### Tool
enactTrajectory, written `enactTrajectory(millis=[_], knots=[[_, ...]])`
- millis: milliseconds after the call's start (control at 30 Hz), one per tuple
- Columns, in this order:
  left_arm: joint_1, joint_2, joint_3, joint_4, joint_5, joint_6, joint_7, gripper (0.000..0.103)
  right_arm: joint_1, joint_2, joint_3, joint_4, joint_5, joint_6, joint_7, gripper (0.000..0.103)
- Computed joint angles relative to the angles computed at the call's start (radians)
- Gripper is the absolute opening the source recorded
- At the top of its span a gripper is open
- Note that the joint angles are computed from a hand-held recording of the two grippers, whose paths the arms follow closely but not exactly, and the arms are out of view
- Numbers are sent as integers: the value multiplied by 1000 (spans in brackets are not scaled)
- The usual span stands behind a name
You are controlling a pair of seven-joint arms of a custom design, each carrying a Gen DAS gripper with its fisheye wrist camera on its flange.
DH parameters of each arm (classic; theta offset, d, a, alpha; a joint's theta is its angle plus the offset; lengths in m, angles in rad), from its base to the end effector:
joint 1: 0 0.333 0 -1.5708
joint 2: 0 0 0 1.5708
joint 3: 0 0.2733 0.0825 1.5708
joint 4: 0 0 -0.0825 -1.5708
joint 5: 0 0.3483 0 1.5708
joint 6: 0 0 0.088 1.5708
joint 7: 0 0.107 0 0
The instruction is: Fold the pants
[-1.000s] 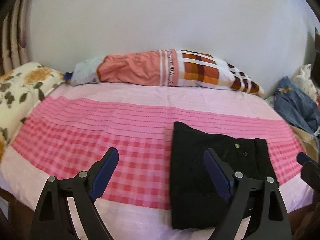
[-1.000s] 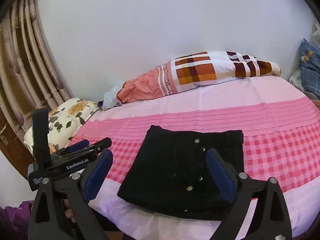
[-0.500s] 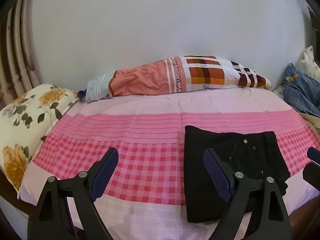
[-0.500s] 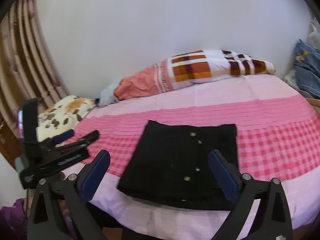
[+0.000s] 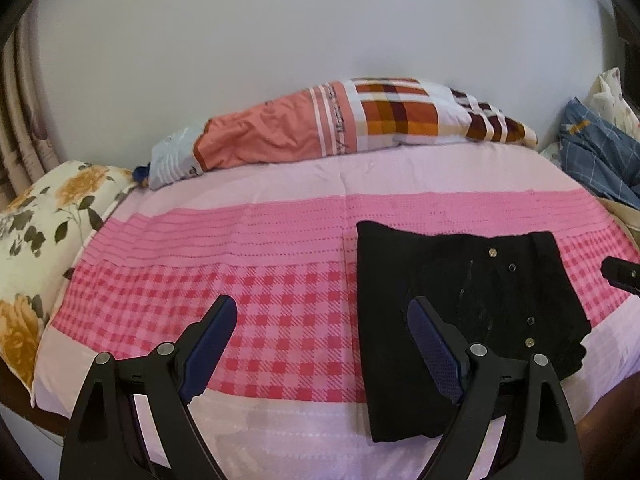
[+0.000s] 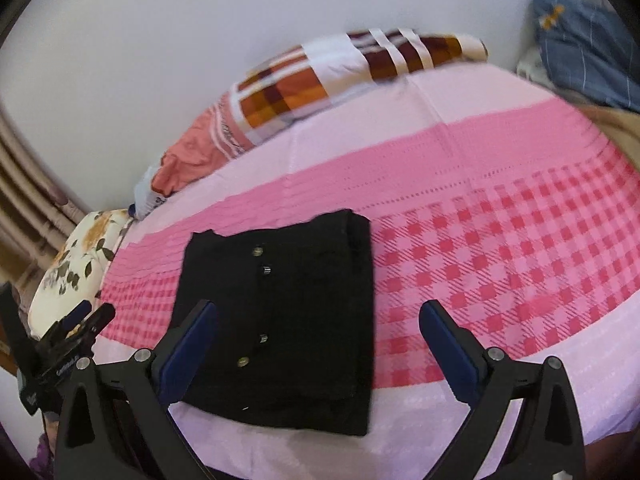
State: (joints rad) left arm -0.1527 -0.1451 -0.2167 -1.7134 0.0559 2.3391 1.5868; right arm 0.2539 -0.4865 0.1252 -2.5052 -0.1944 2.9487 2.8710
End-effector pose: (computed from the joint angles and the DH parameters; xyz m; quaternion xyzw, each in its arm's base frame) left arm 0.4902 -0.1992 0.6814 -0.5048 0.7769 -0.2835 0.2473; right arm 0.3960 0.1778 0.5396 -0.3628 0.8157 -0.0643 0.4459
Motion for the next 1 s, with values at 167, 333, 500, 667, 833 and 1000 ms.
enactTrajectory(millis=[167,333,500,667,833,1000], knots=[[-6,34,-6,14,27,-10,2,87,63,59,-66,9,67,24,-75,100],[-11,57,-4,20,53,-5,-6,87,63,81,-62,5,96,58,-84,100],[-17,77,2,26,53,-11,-1,87,78,86,-74,-17,135,83,-89,100],[-22,85,5,24,39,-18,37,87,98,78,-91,-50,172,115,-86,100],[-27,107,12,40,-32,-50,117,87,129,80,-110,-74,195,161,-96,100],[-24,146,20,80,-120,-110,168,87,247,105,-213,-97,246,230,-151,100]])
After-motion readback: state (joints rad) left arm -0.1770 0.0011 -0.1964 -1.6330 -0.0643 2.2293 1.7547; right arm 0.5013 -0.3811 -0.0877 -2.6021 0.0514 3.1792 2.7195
